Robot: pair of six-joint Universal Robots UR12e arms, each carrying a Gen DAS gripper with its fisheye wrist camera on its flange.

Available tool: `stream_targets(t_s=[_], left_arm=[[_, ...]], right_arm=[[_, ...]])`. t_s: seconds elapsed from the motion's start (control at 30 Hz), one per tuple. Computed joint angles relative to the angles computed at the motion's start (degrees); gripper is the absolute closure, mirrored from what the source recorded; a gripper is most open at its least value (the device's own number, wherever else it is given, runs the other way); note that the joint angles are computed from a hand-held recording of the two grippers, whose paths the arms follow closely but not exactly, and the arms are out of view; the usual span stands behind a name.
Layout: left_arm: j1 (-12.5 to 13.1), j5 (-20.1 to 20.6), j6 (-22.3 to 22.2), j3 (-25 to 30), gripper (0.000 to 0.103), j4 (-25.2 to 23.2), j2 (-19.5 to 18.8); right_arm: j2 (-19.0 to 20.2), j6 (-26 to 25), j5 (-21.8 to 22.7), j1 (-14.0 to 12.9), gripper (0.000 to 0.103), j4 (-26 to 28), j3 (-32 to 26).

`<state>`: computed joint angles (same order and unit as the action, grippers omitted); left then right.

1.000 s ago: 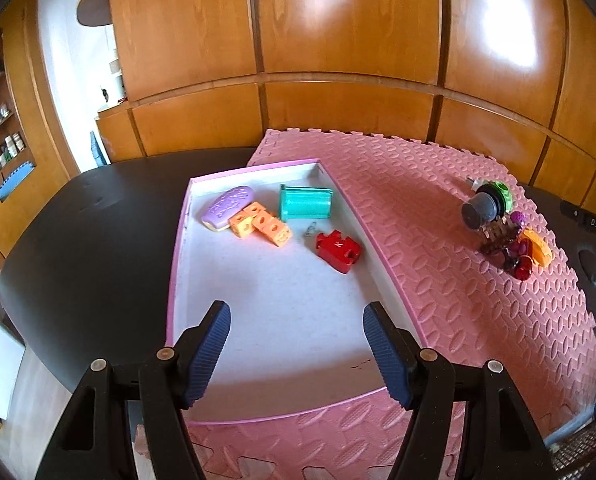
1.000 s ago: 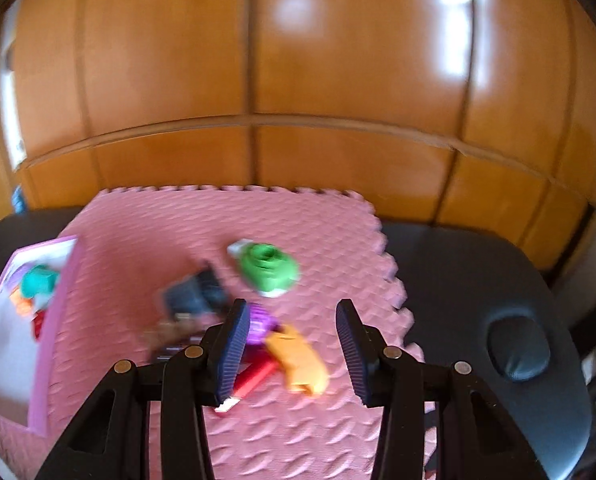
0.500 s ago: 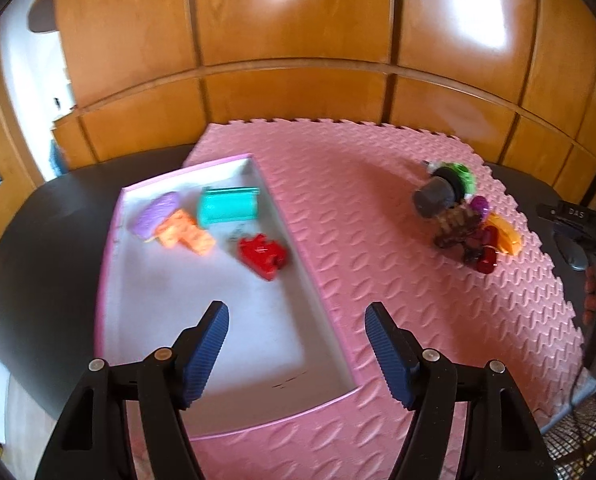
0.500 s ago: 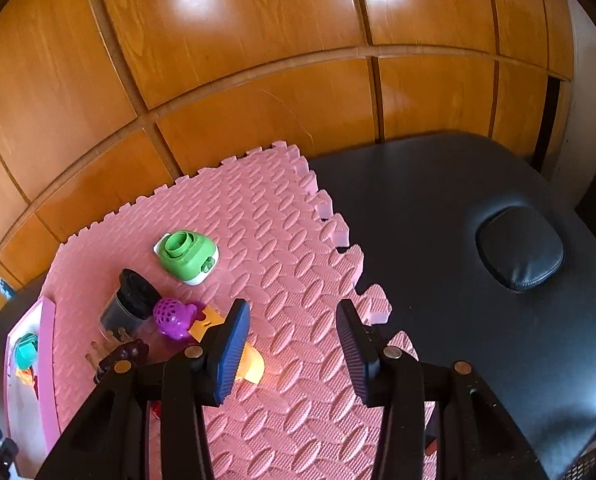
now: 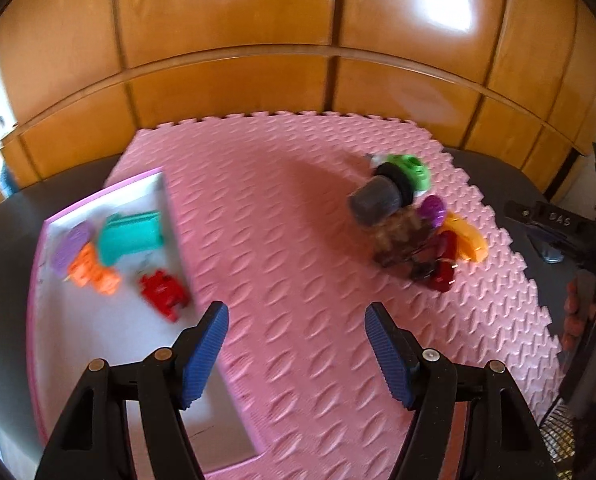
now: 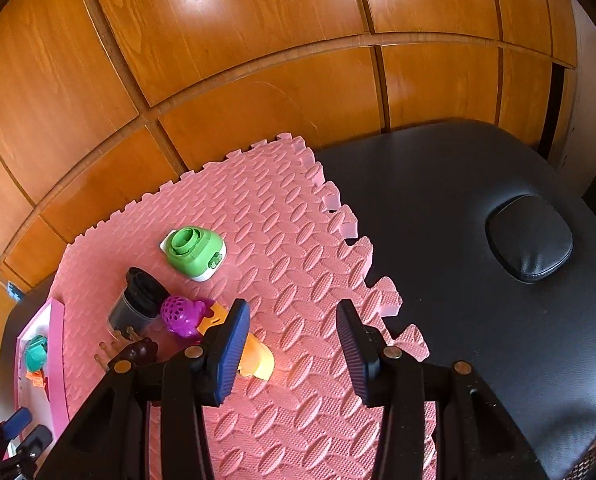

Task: Organize rigid objects
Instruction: 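Move the left gripper toward the brown spiky brush on the mat, then grasp the brown spiky brush with the left gripper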

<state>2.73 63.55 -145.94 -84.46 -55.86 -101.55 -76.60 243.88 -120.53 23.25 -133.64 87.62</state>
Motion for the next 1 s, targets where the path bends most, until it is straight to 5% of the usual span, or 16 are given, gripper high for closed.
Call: stream_targets(t_s=[0.23, 0.37, 0.57, 0.63, 0.73, 0.8, 1.0], left_arm=[[-2.3, -3.6, 1.3, 2.6, 0.023, -4.5, -2.0], [-3.8, -4.4, -1.5, 4.1, 0.013, -4.8, -3.6], [-5.6, -3.2, -2.4, 5.5, 0.012, -3.0, -6.0], [-6.0, -3.0, -3.0, 6.3, 0.017, -3.4, -7.0], [-6.1, -4.5, -1.6, 8.0, 0.043, -7.3, -8.4], [-6.2, -4.3, -1.8, 7.3, 0.050, -6.1, -8.4], [-4.5, -5.6, -0.7, 5.1, 0.050, -5.5, -6.9]], right_arm=[[0.1, -0.6, 0.8, -0.1, 0.058, -1.0, 0.0], [0.1, -1.0, 1.1, -0.1, 0.058, -1.7, 0.0], [-0.1, -0.8, 1.8, -0.4, 0.058, -2.5, 0.3], [-0.1, -0.6, 2.3, -0.5, 0.058, -2.7, 0.4], [-0.1, -0.4, 2.5, -0.6, 0.058, -2.7, 0.4], [0.0, -0.5, 2.9, -0.7, 0.058, -2.5, 0.4], [-0.2, 0.4, 4.0, -1.1, 0.058, -2.4, 0.9]])
